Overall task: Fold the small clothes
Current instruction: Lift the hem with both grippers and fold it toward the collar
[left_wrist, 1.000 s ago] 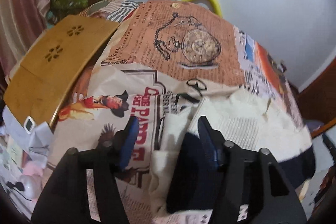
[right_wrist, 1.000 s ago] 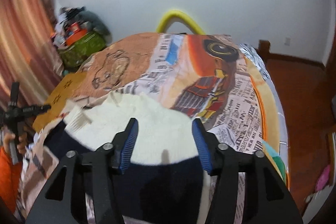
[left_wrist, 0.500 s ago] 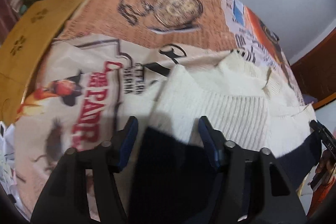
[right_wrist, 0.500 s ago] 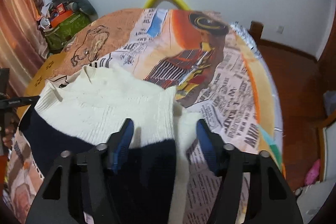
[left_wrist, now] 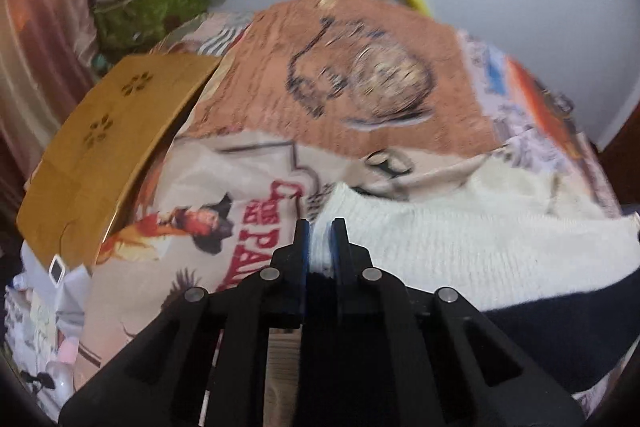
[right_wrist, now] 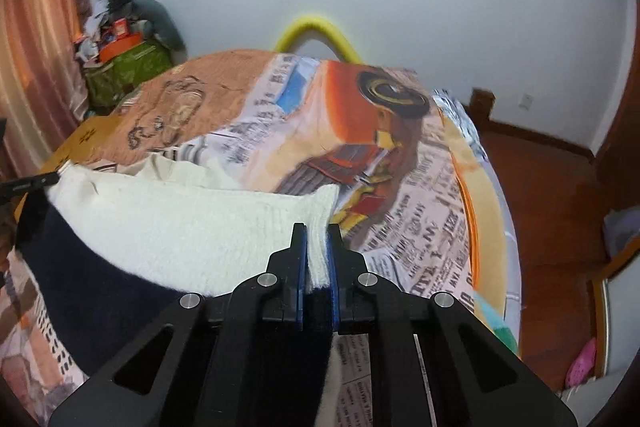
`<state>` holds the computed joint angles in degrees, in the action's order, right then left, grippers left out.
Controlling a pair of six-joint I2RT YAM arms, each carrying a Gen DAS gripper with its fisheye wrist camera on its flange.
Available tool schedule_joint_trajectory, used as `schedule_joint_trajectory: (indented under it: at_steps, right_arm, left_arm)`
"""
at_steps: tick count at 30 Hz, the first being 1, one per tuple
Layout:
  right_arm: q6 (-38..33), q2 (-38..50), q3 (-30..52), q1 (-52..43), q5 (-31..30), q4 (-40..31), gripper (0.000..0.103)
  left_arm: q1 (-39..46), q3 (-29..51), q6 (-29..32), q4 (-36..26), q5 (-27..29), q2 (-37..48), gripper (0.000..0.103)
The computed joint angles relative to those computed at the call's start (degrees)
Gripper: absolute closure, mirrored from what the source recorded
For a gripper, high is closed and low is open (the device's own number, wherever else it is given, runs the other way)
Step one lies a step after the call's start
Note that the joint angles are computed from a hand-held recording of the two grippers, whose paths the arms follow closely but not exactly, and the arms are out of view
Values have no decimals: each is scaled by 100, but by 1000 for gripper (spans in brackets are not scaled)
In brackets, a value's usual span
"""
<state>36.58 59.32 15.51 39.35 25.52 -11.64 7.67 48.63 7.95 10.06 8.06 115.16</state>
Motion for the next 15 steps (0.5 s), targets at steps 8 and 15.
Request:
schedule_joint_trajectory:
  at_steps: [8,15]
  right_arm:
    - [172,523,183,16,-278,-362,93]
    - [1238,-480,1008,1746,1026,-2320,62]
  left_arm:
    - [-253,284,463,-440,-456,537,91]
    - [-241,-608,730,-548,67,-1016,48]
